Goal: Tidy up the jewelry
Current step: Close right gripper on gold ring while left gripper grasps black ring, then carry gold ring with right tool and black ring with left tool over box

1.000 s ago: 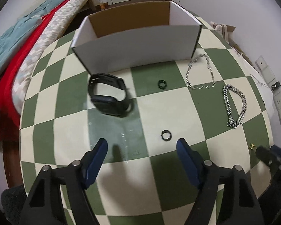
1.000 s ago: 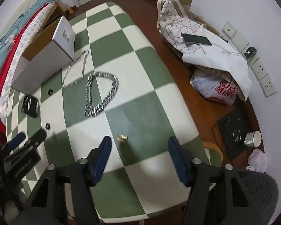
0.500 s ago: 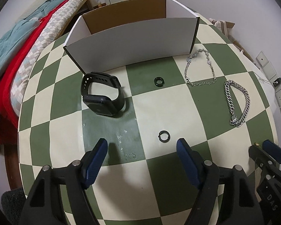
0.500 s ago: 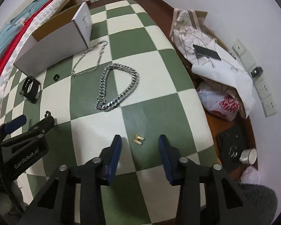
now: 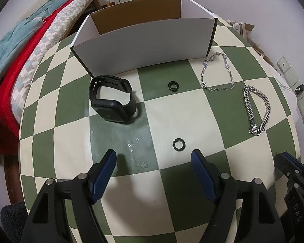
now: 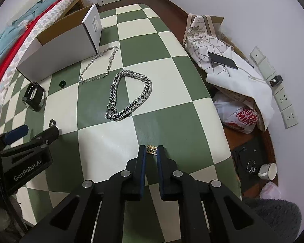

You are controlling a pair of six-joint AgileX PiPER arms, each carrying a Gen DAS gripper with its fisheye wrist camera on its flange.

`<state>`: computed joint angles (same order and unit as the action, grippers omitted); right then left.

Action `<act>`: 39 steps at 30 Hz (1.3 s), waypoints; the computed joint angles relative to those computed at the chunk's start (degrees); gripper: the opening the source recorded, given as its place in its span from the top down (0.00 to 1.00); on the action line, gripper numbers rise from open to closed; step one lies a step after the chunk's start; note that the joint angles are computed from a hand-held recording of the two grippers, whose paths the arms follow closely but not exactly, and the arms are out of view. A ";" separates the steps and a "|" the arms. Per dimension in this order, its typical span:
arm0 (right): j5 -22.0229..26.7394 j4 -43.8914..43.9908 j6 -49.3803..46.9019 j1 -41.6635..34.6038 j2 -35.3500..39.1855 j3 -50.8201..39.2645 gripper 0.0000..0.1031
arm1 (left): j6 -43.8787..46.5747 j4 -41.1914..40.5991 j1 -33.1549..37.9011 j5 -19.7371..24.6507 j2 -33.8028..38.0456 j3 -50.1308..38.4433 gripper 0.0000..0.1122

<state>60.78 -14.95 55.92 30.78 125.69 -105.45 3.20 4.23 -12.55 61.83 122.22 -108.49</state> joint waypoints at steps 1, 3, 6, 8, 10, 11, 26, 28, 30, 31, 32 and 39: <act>-0.15 -0.05 0.29 -0.04 -0.07 0.00 0.90 | 0.33 -0.63 0.41 0.27 -0.12 -0.01 0.34; -0.80 -0.35 0.93 -0.15 -1.00 0.91 0.90 | 1.38 -2.97 1.72 1.04 -0.11 -0.50 0.34; -1.41 -1.06 2.12 -0.47 -2.69 2.13 0.90 | 2.20 -6.91 3.84 2.30 0.11 -1.28 0.34; -1.72 -1.43 2.55 -0.63 -3.39 2.65 0.90 | 2.61 -8.54 4.45 3.28 0.94 -2.47 0.34; -1.78 -1.66 2.86 -0.94 -3.54 2.70 0.90 | 2.87 -7.81 3.80 3.02 1.27 -2.65 0.34; -2.03 -1.60 3.02 -1.06 -3.70 3.03 0.90 | 2.97 -7.60 3.49 2.97 1.42 -2.77 0.34; -2.69 -1.15 3.76 -1.84 -4.11 4.17 0.90 | 4.18 -5.08 -0.05 1.84 2.83 -5.52 0.91; -2.46 -1.09 3.66 -1.76 -3.89 3.45 0.90 | 4.26 -5.03 -0.06 1.99 2.83 -5.59 0.91; -2.21 -1.21 3.55 -1.64 -3.80 2.87 0.90 | 4.24 -5.02 0.25 1.84 2.53 -5.26 0.91; -2.12 -1.21 3.52 -1.60 -3.83 2.54 0.90 | 4.28 -5.06 0.42 1.66 2.25 -4.91 0.91; -2.06 -1.34 3.56 -1.55 -3.88 2.33 0.90 | 4.19 -5.02 0.39 1.07 1.40 -3.68 0.91; -0.50 -0.95 1.71 -1.40 -3.24 -3.60 0.90 | 5.38 -7.68 2.93 2.18 -2.58 -4.53 0.91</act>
<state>60.28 -15.90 57.63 29.38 122.45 -109.05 8.58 -3.46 -9.62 64.01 119.64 -113.01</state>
